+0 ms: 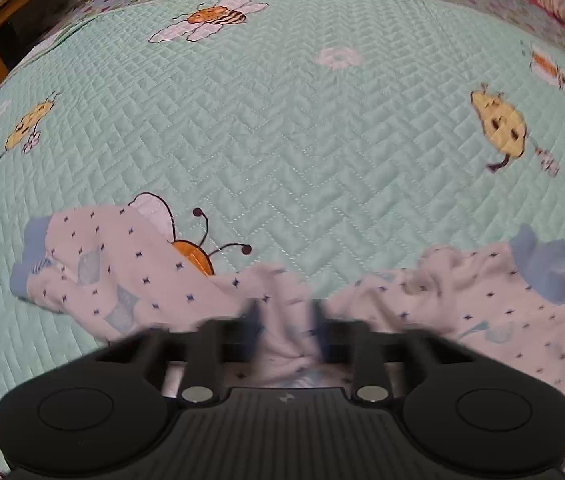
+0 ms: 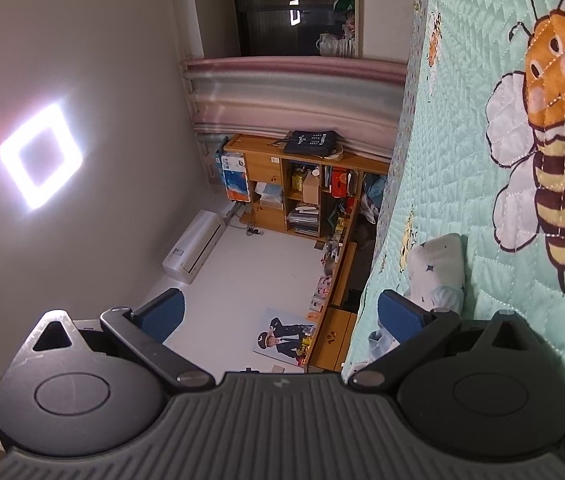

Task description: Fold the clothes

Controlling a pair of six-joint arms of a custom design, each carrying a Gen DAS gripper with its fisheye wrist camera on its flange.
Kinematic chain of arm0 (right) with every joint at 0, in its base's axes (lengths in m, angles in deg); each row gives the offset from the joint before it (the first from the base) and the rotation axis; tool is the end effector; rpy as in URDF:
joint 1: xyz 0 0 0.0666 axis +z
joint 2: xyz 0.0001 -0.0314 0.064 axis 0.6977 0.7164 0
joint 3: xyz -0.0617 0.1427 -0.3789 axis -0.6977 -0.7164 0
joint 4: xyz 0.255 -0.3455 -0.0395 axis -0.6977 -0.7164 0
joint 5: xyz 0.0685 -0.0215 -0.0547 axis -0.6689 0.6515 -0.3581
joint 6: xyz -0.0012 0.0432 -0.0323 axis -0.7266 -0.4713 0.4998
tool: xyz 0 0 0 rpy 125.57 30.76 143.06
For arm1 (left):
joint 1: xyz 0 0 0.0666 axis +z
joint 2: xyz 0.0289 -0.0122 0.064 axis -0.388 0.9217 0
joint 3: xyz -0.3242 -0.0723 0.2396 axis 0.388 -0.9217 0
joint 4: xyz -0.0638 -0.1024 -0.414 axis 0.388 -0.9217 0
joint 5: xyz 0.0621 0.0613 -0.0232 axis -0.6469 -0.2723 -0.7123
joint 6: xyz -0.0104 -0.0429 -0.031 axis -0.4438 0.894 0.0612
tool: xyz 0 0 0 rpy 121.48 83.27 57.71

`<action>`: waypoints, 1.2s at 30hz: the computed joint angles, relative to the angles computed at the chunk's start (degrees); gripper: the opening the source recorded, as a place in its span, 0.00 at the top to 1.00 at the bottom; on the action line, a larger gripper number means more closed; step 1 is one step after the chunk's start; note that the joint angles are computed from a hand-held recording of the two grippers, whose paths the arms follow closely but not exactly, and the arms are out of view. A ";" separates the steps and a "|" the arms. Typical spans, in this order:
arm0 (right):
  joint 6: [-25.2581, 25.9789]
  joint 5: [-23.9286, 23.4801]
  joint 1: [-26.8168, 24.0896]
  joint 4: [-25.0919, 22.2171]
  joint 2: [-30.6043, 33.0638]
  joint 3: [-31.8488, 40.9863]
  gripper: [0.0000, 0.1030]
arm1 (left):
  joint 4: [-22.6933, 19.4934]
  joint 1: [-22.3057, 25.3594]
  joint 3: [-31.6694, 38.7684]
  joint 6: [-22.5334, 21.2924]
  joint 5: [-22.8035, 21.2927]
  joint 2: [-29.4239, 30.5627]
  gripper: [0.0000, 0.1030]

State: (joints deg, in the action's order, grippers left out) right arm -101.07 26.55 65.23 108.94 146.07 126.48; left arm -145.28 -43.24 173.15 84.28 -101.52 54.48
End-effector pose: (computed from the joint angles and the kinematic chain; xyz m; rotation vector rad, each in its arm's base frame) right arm 0.3799 0.1650 0.3820 0.3327 1.5167 1.9294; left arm 0.4460 -0.1557 0.5456 -0.3878 2.6894 0.1449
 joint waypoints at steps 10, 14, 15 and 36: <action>0.37 -0.02 -0.09 -0.12 -0.01 -0.15 0.01 | -0.55 -0.97 0.22 3.73 -11.39 -2.65 0.93; 0.52 -0.21 -0.18 -0.10 0.19 -0.03 0.01 | -3.21 -1.52 -0.87 2.74 -13.97 -1.69 0.93; 0.55 -0.18 -0.17 -0.10 0.21 -0.01 0.01 | -3.62 -1.45 -0.84 2.96 -14.25 -1.10 0.92; 0.46 -0.15 -0.17 0.49 0.14 -0.39 0.01 | 11.86 -11.68 5.69 -23.52 -12.05 5.40 0.35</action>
State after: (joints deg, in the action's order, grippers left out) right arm -100.61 26.39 65.06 109.44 146.21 126.09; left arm -133.42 -54.92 178.84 60.76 -113.58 59.88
